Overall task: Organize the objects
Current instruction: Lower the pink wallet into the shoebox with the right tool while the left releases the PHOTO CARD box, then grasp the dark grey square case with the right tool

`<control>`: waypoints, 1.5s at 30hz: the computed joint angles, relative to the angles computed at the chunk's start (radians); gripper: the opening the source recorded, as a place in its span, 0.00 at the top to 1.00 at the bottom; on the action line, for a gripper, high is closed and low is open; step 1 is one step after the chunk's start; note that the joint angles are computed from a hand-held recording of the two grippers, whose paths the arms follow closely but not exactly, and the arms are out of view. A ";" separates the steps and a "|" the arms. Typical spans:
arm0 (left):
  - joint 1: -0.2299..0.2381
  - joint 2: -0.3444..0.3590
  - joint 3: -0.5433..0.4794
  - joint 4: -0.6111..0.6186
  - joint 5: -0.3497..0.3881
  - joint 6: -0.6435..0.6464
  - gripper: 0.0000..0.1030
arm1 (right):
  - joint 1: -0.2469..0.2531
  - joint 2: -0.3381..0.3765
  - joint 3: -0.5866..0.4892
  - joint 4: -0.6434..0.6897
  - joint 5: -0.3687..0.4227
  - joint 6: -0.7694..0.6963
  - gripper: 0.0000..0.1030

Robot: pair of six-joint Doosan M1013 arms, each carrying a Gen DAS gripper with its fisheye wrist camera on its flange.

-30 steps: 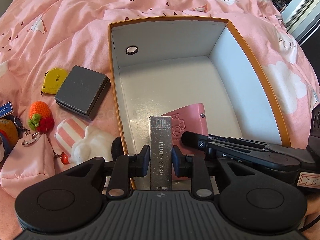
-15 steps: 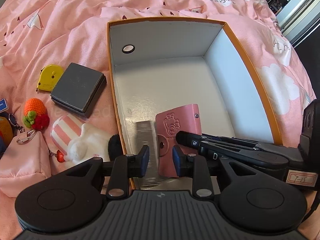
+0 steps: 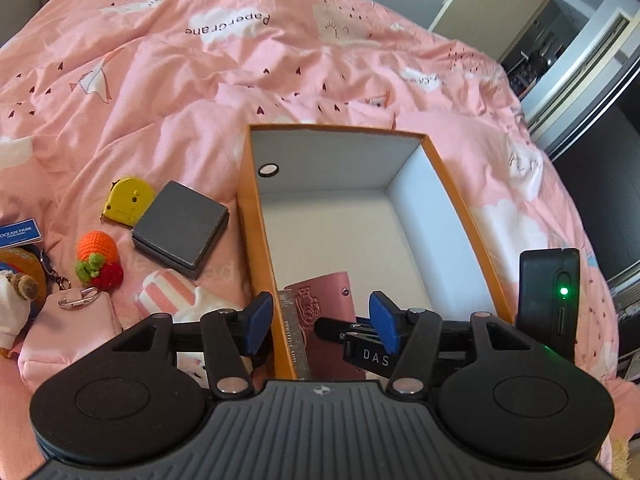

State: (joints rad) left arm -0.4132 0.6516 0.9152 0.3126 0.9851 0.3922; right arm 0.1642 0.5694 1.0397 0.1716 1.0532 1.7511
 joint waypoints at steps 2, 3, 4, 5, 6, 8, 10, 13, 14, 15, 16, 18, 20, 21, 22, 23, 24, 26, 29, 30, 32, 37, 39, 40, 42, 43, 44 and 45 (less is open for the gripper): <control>-0.002 -0.021 0.036 0.024 -0.020 -0.040 0.37 | 0.006 0.006 -0.014 -0.014 0.017 0.010 0.80; -0.003 -0.031 0.053 0.037 -0.029 -0.058 0.37 | 0.006 0.007 -0.018 -0.004 0.022 -0.002 0.79; -0.004 -0.038 0.065 0.046 -0.035 -0.070 0.37 | 0.006 0.007 -0.019 0.007 0.023 -0.002 0.77; -0.004 -0.047 0.081 0.055 -0.040 -0.084 0.37 | 0.005 0.005 -0.017 0.019 0.022 -0.003 0.75; -0.005 -0.055 0.096 0.067 -0.048 -0.100 0.37 | 0.002 0.002 -0.012 0.043 0.018 -0.026 0.74; -0.007 -0.072 0.129 0.096 -0.063 -0.139 0.36 | 0.000 -0.005 0.000 0.061 0.004 -0.011 0.72; -0.011 -0.084 0.159 0.127 -0.074 -0.189 0.36 | -0.007 -0.015 0.019 0.103 -0.007 -0.019 0.72; -0.019 -0.103 0.206 0.170 -0.075 -0.259 0.36 | -0.012 -0.034 0.052 0.142 -0.031 -0.026 0.72; -0.020 -0.109 0.221 0.173 -0.079 -0.272 0.36 | -0.012 -0.040 0.061 0.142 -0.039 -0.026 0.75; -0.020 -0.114 0.234 0.169 -0.086 -0.280 0.36 | -0.009 -0.045 0.070 0.131 -0.049 -0.027 0.75; -0.020 -0.118 0.246 0.163 -0.093 -0.284 0.36 | -0.007 -0.049 0.077 0.130 -0.058 -0.030 0.75; -0.021 -0.126 0.264 0.160 -0.104 -0.295 0.36 | -0.004 -0.050 0.080 0.123 -0.065 -0.031 0.76; -0.023 -0.132 0.279 0.165 -0.110 -0.305 0.36 | -0.002 -0.048 0.079 0.121 -0.066 -0.035 0.75; -0.024 -0.135 0.285 0.167 -0.114 -0.310 0.36 | -0.004 -0.047 0.079 0.131 -0.064 -0.047 0.75; -0.025 -0.138 0.293 0.169 -0.121 -0.313 0.36 | -0.005 -0.049 0.082 0.132 -0.068 -0.048 0.75; -0.026 -0.143 0.300 0.171 -0.129 -0.316 0.36 | -0.004 -0.051 0.085 0.128 -0.072 -0.050 0.75; -0.027 -0.146 0.306 0.174 -0.133 -0.318 0.36 | -0.002 -0.053 0.088 0.124 -0.078 -0.064 0.75; -0.029 -0.152 0.315 0.181 -0.134 -0.319 0.36 | 0.008 -0.059 0.093 0.088 -0.089 -0.084 0.73; -0.032 -0.163 0.328 0.188 -0.140 -0.327 0.37 | 0.021 -0.068 0.103 0.049 -0.109 -0.126 0.72; -0.033 -0.167 0.333 0.193 -0.141 -0.333 0.37 | 0.022 -0.071 0.106 0.048 -0.115 -0.140 0.72; -0.036 -0.173 0.336 0.204 -0.128 -0.343 0.37 | 0.024 -0.077 0.112 0.041 -0.132 -0.152 0.69; -0.034 -0.191 0.344 0.204 -0.105 -0.312 0.39 | 0.030 -0.102 0.126 0.025 -0.193 -0.179 0.65; -0.027 -0.203 0.348 0.189 -0.101 -0.280 0.39 | 0.036 -0.110 0.125 0.030 -0.222 -0.220 0.65; -0.022 -0.210 0.350 0.181 -0.097 -0.267 0.39 | 0.040 -0.112 0.120 0.032 -0.232 -0.246 0.65; -0.006 -0.225 0.354 0.154 -0.085 -0.240 0.39 | 0.050 -0.112 0.109 0.033 -0.252 -0.309 0.64; 0.004 -0.233 0.357 0.131 -0.082 -0.219 0.39 | 0.055 -0.111 0.102 0.043 -0.261 -0.352 0.62; 0.017 -0.237 0.356 0.096 -0.077 -0.191 0.39 | 0.060 -0.105 0.089 0.055 -0.258 -0.398 0.62; 0.031 -0.242 0.356 0.053 -0.070 -0.161 0.39 | 0.064 -0.096 0.072 0.064 -0.247 -0.438 0.62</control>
